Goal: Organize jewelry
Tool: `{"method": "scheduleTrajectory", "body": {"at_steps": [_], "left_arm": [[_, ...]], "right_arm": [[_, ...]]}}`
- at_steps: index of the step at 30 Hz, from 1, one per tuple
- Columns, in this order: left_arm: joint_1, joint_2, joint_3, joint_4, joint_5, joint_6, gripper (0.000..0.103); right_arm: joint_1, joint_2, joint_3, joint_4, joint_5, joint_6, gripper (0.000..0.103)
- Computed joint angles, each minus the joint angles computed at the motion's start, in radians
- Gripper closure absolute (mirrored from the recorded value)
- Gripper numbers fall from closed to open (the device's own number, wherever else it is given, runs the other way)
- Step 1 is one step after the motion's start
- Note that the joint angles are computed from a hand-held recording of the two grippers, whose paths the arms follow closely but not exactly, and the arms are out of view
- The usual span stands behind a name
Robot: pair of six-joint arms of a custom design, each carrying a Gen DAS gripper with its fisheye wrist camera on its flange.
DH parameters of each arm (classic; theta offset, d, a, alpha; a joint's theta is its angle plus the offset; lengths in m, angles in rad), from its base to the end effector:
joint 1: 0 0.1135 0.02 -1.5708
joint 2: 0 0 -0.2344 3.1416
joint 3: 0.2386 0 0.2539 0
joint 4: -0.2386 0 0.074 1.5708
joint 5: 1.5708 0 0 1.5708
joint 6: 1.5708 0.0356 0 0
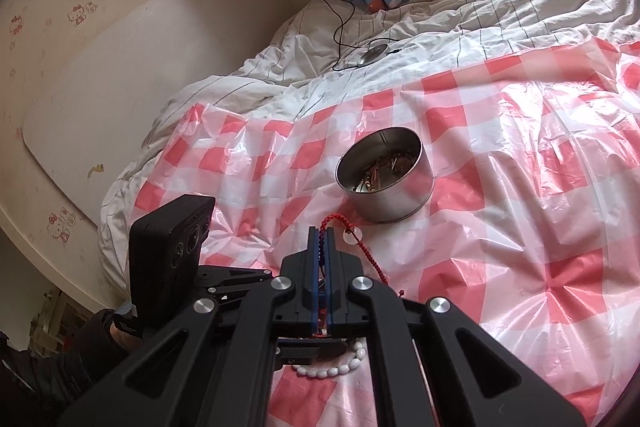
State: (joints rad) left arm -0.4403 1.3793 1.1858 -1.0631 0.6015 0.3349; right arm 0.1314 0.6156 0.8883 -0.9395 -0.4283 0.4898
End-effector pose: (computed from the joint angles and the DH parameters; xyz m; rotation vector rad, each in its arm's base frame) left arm 0.2275 -0.1295 0.2568 1.1582 2.4813 -0.8699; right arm 0.1306 0.0322 0.3073 0.1695 2.2856 0.8102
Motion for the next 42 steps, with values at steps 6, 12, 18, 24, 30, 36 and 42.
{"method": "scheduleTrajectory", "body": {"at_steps": [6,12,18,24,30,36,42], "left_arm": [[0.012,0.056,0.040,-0.050,0.041,0.018,0.078],[0.030,0.085,0.088,-0.094,0.081,0.039,0.079],[0.043,0.098,0.122,-0.088,0.069,0.010,0.062],[-0.005,0.050,0.097,-0.033,-0.086,0.049,0.063],[-0.069,0.029,0.058,0.001,-0.180,0.092,0.071],[-0.076,0.008,0.052,0.002,-0.160,0.097,0.100],[0.055,0.033,0.125,-0.052,0.019,0.079,0.100]], "right_arm": [[0.001,-0.001,-0.004,0.002,0.003,0.002,0.100],[0.002,0.000,-0.004,0.003,0.004,0.003,0.100],[-0.002,-0.003,-0.012,0.005,0.001,0.000,0.100],[0.000,-0.003,-0.011,0.005,0.001,0.000,0.100],[-0.002,-0.009,-0.021,0.007,-0.001,-0.003,0.100],[-0.005,-0.008,-0.023,0.011,-0.003,-0.003,0.100],[-0.031,-0.005,-0.018,0.008,-0.020,-0.009,0.100]]}}
